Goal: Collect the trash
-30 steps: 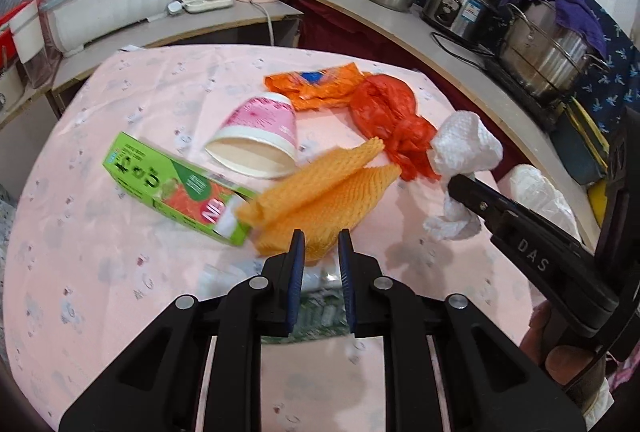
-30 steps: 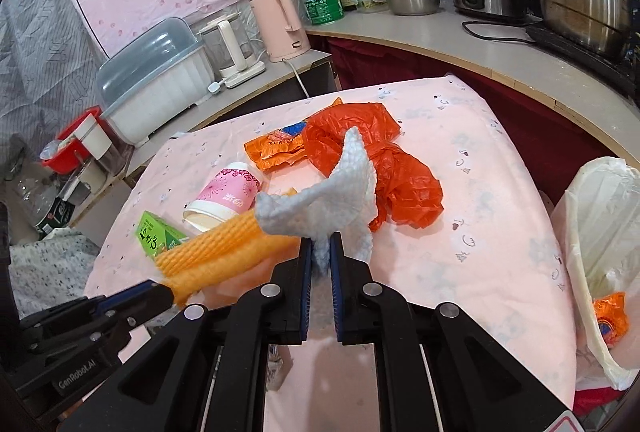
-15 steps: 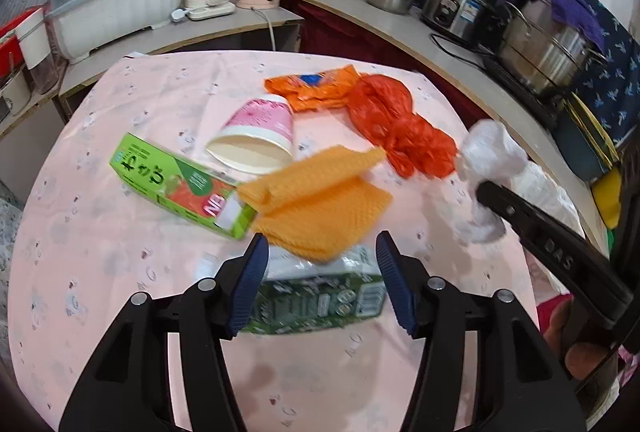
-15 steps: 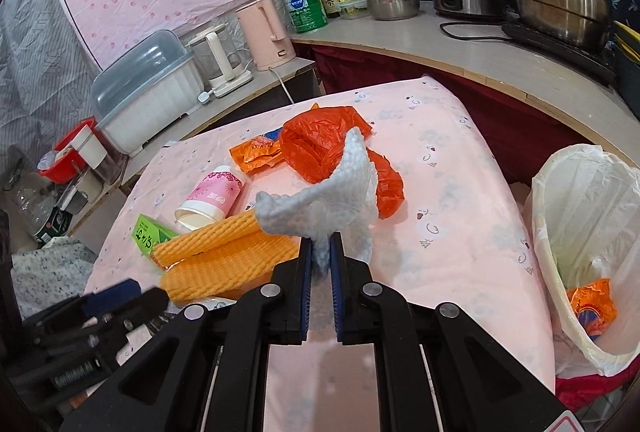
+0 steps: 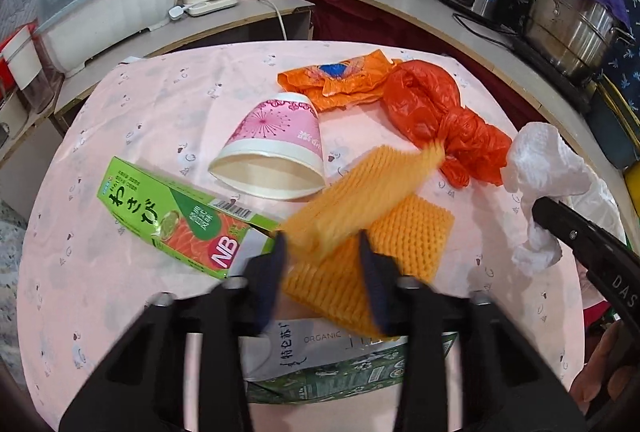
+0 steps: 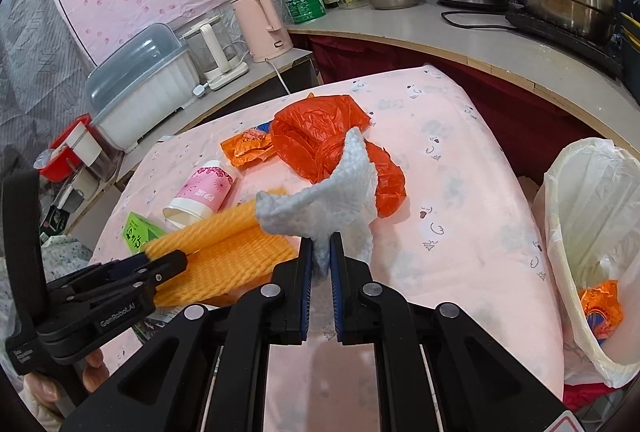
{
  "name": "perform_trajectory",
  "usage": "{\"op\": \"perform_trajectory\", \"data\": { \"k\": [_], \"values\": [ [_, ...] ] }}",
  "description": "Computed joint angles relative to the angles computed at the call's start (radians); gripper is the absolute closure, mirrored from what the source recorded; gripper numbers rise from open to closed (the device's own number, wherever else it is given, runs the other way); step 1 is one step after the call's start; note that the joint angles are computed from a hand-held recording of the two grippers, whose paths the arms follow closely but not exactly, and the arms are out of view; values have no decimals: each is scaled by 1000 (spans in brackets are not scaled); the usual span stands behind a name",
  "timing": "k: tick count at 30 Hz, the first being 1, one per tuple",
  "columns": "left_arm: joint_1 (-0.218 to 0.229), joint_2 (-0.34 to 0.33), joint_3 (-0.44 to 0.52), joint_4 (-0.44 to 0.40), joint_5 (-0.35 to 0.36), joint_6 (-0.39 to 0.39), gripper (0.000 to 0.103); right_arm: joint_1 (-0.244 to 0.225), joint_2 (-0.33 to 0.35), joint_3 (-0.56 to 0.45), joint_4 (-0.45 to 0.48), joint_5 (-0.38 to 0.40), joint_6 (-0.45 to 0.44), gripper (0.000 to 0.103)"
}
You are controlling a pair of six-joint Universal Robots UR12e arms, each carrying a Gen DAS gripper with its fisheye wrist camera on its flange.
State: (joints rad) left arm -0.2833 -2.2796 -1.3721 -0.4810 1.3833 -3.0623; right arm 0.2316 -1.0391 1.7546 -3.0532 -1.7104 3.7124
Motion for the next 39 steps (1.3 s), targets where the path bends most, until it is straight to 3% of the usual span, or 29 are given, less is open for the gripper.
{"op": "perform_trajectory", "data": {
  "k": [2, 5, 13, 19, 21, 23, 28, 31, 33, 37, 39],
  "values": [
    [1, 1, -1, 3, -8, -11, 97, -1, 1, 0, 0, 0, 0, 94],
    [1, 8, -9, 37, -11, -15, 101, -1, 0, -1, -1, -1, 1, 94],
    [-5, 38, -26, 115, -32, -29, 103, 3, -23, 17, -35, -19, -7, 94],
    [0, 37, -17, 75, -35, -40, 99, 2, -48, 47, -58, -38, -8, 94],
    [3, 28, -9, 57, -32, -36, 84, -1, -53, 54, -62, -39, -6, 94],
    [4, 19, -3, 47, -19, -34, 53, -4, -54, 58, -63, -39, -5, 94],
    [6, -13, 35, 31, -7, -12, 42, -9, -42, 47, -51, -29, -2, 94],
    [8, -39, 74, -11, -17, -13, 42, -12, -30, 35, -42, -20, -2, 94],
    [6, -53, 92, -25, -17, -5, 43, -13, -23, 26, -35, -16, -4, 94],
    [-2, -72, 127, -87, -18, 28, 83, -14, -12, 14, -23, -8, -5, 94],
    [-4, -70, 124, -74, -26, 24, 91, -14, -10, 12, -22, -5, -6, 94]
  ]
}}
